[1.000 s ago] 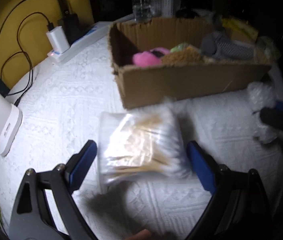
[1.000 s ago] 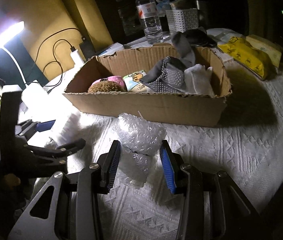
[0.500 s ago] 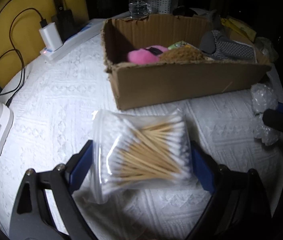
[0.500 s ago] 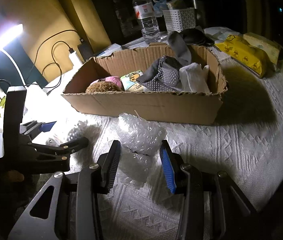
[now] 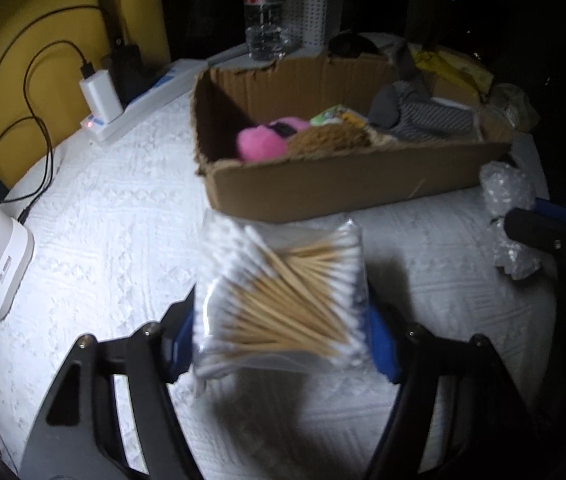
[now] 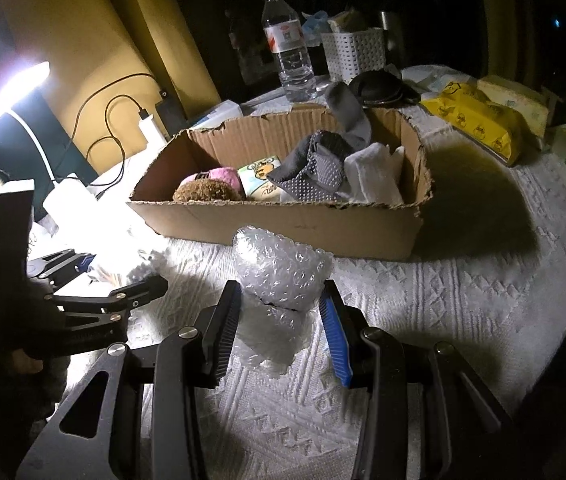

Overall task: Organize soft objects
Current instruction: 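Grasp the bagged cotton swabs with left tool while right tool holds bubble wrap, then lower cotton swabs and bubble wrap into the box and release both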

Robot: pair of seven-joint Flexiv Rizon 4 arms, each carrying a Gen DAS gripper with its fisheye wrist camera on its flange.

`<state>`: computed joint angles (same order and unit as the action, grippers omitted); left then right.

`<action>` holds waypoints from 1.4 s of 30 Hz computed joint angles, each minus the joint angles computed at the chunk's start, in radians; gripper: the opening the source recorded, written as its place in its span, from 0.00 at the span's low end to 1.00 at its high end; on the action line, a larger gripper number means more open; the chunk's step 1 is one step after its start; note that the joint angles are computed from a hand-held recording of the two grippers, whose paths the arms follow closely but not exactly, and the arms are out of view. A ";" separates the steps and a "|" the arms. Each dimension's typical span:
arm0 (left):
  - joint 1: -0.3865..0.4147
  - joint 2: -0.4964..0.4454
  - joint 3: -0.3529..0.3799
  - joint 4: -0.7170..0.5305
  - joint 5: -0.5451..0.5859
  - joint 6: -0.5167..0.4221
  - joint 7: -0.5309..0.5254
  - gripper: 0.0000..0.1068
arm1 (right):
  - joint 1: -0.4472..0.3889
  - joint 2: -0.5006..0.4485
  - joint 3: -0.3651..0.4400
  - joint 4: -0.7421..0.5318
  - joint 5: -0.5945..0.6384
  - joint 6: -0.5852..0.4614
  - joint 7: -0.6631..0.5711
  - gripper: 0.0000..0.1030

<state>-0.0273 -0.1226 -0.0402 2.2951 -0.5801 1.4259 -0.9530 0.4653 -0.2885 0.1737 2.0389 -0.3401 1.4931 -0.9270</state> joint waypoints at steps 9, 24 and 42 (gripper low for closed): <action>-0.045 0.060 -0.008 0.008 -0.087 -0.005 0.063 0.66 | -0.007 0.035 -0.021 0.016 -0.019 0.012 0.016 0.41; -0.079 0.020 -0.014 -0.115 -0.048 -0.021 0.008 0.66 | -0.065 0.056 -0.018 -0.022 -0.029 0.023 -0.019 0.41; -0.064 -0.186 -0.048 -0.358 0.143 -0.082 -0.195 0.66 | -0.155 -0.017 0.055 -0.145 0.159 -0.024 -0.221 0.41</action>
<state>-0.0915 -0.3089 -0.0884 1.9371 -0.4368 1.3442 -1.1480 0.3099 -0.3054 0.2284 1.8937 -0.1816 1.4688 -1.1483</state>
